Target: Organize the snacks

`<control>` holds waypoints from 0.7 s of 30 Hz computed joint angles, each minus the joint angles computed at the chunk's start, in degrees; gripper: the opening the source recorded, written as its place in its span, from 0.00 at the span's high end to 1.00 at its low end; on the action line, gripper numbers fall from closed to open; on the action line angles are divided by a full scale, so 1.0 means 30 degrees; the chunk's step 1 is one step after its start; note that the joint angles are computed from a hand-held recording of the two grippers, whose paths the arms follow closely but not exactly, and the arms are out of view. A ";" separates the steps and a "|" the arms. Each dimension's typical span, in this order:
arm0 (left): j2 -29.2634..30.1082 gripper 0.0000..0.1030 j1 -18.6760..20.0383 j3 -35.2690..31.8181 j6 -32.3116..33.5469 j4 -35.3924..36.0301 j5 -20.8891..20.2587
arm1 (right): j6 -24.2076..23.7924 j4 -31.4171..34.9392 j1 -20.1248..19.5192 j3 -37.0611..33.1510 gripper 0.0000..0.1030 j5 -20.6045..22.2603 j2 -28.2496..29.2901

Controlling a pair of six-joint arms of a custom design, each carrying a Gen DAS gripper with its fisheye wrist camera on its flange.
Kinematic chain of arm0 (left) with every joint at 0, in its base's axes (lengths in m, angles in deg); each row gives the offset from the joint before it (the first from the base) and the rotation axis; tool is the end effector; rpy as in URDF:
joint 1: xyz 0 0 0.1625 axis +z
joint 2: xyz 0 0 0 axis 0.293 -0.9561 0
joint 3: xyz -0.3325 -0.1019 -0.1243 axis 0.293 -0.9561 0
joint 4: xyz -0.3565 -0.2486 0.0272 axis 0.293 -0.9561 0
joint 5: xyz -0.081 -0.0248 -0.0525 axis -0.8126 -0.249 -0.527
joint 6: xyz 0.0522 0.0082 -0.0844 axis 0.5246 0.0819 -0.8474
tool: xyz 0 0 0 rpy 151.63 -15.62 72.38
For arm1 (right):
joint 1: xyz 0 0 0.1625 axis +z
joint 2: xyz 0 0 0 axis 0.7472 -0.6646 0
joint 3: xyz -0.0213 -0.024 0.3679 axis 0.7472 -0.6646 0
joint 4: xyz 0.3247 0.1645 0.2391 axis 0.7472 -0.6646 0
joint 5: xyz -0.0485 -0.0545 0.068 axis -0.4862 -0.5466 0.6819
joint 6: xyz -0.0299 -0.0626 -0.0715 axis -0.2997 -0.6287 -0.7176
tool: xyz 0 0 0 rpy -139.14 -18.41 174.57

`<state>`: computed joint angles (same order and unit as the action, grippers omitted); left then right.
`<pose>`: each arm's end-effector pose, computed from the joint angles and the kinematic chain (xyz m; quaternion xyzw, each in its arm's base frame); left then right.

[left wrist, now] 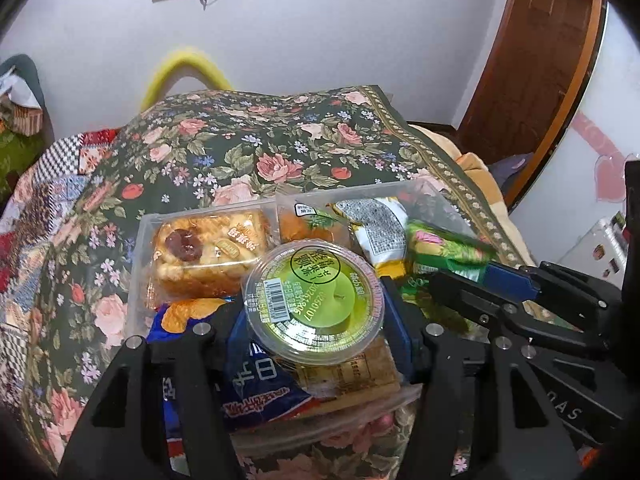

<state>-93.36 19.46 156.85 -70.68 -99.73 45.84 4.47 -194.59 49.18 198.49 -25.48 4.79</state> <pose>-0.2105 -0.4166 0.1030 0.1427 0.8939 -0.3165 0.2837 0.1622 -0.3983 0.1494 0.3037 -0.8989 0.2572 0.1833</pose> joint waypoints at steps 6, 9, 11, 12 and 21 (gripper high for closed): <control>-0.0742 0.42 -0.0628 0.0340 -0.0495 0.0685 -0.0154 | 0.0453 0.0723 -0.0029 0.0236 0.69 0.0093 -0.0901; -0.1652 0.42 -0.1562 0.0649 -0.1116 0.1568 0.0407 | 0.0459 0.0757 0.0368 0.0601 0.67 -0.0011 -0.1678; -0.2415 0.42 -0.2191 0.0911 -0.1601 0.2097 0.0716 | 0.0543 0.0847 0.0786 0.0868 0.67 -0.0117 -0.2391; -0.2840 0.42 -0.2569 0.1042 -0.1948 0.2485 0.0885 | 0.0543 0.0872 0.0911 0.0935 0.67 -0.0125 -0.2650; -0.8238 0.42 -0.8602 0.1743 -0.9615 1.2567 0.4281 | 0.1438 0.2426 0.3434 0.2290 0.66 -0.0194 -0.7731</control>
